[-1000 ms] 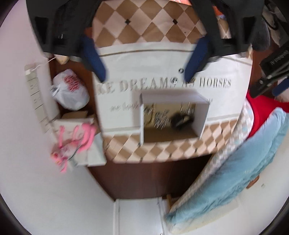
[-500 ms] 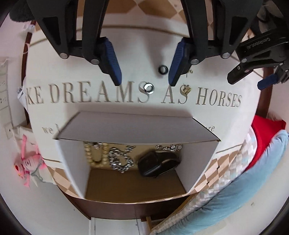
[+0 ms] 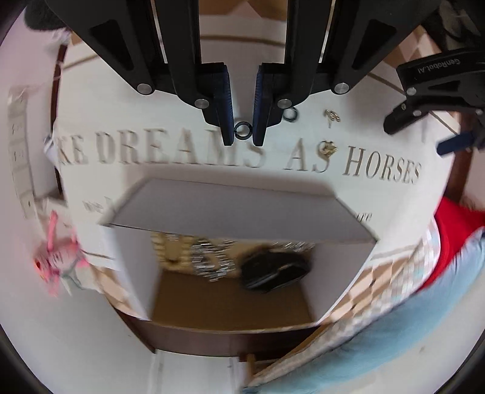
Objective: Organize jewelry
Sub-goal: 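Grasp the small black ring with the right gripper while the left gripper grasps a silver earring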
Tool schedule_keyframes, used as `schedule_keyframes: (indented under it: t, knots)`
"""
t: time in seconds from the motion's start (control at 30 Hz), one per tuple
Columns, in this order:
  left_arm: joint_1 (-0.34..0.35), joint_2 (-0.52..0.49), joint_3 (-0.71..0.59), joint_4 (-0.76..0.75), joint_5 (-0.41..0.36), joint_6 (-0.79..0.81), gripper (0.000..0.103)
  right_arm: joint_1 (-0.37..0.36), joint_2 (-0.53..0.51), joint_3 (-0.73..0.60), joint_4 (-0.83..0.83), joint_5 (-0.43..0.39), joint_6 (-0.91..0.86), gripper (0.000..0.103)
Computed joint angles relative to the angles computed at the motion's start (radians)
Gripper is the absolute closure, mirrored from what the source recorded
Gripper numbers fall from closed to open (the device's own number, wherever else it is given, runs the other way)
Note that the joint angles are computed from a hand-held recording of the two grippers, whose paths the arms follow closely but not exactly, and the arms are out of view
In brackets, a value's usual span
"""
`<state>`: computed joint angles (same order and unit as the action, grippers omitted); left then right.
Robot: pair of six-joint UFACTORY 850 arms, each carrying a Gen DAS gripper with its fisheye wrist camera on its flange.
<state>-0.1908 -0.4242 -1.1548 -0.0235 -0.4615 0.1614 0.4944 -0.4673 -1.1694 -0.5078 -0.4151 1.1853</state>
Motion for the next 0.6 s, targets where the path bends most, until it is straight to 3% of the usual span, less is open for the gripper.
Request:
schedule_keyframes:
  t: [0.1,0.23,0.3,0.4,0.43,0.57,0.6]
  knots:
    - [-0.025,0.02,0.017,-0.127,-0.006,0.118,0.001,-0.021,0.065,0.072,-0.014,0.014,0.06,0.09]
    - [-0.068,0.022,0.028,-0.148,0.003,0.141,0.001,-0.04,0.113,0.13,-0.028,0.015,0.107,0.09]
    - [-0.082,0.015,0.026,-0.147,0.003,0.135,0.01,-0.047,0.131,0.156,-0.033,0.017,0.13,0.09]
    - [-0.099,0.005,0.024,-0.138,0.004,0.124,0.03,-0.05,0.141,0.173,-0.039,0.01,0.143,0.09]
    - [-0.107,0.005,0.026,-0.124,0.009,0.114,0.046,-0.05,0.139,0.173,-0.046,0.003,0.145,0.09]
    - [-0.113,0.003,0.031,-0.129,0.051,0.154,0.082,-0.049,0.137,0.186,-0.057,-0.009,0.162,0.09]
    - [-0.118,0.003,0.03,-0.115,0.055,0.147,0.085,-0.049,0.136,0.187,-0.06,-0.011,0.167,0.09]
